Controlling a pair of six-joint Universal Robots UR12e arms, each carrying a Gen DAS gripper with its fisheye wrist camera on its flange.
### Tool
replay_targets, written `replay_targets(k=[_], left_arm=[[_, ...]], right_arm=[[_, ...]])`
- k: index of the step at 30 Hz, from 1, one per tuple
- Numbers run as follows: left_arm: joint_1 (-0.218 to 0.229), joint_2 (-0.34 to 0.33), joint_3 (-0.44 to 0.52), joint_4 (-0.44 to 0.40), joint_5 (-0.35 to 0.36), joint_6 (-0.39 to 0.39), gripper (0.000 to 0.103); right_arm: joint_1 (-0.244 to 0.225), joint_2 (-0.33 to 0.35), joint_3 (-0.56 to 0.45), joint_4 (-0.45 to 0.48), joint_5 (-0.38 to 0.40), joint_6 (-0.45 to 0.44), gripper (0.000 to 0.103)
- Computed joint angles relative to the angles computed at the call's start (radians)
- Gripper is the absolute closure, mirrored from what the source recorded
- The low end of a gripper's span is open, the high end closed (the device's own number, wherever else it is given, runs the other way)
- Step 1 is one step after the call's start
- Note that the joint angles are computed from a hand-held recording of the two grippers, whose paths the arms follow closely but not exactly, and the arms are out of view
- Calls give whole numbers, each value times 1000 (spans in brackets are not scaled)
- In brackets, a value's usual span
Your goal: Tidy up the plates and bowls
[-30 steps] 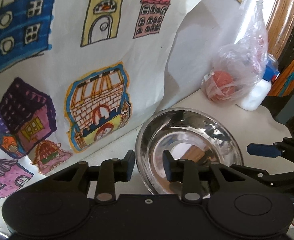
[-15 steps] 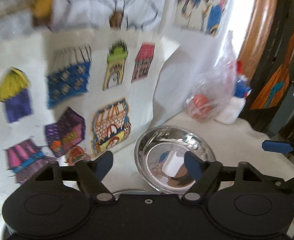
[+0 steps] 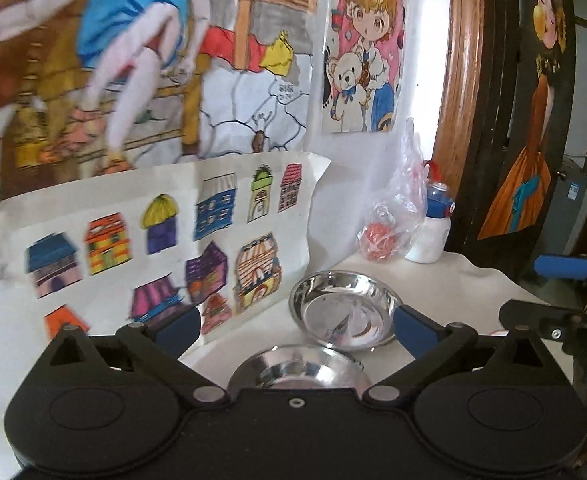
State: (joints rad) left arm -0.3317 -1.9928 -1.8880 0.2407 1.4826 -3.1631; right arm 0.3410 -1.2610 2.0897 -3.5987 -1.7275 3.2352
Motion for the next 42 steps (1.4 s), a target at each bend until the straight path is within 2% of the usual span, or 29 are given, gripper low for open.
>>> replay_targets(k=[6, 15, 21, 26, 30, 36, 42], left_arm=[[7, 35, -69, 40, 30, 45, 1], [31, 52, -130, 59, 35, 101, 1], [47, 45, -146, 59, 25, 173, 1], [58, 29, -130, 41, -5, 233, 1], [60, 16, -95, -25, -32, 291, 1], [64, -17, 2, -189, -75, 382, 1], [68, -79, 130, -345, -99, 403, 1]], right_arm=[[47, 10, 15, -34, -32, 16, 0], [90, 40, 43, -56, -83, 101, 0], [109, 59, 52, -30, -130, 171, 0], [106, 68, 54, 32, -123, 241, 0], [100, 79, 44, 84, -106, 275, 0], [76, 102, 12, 131, -59, 313, 0], [42, 130, -22, 160, 12, 372, 0]])
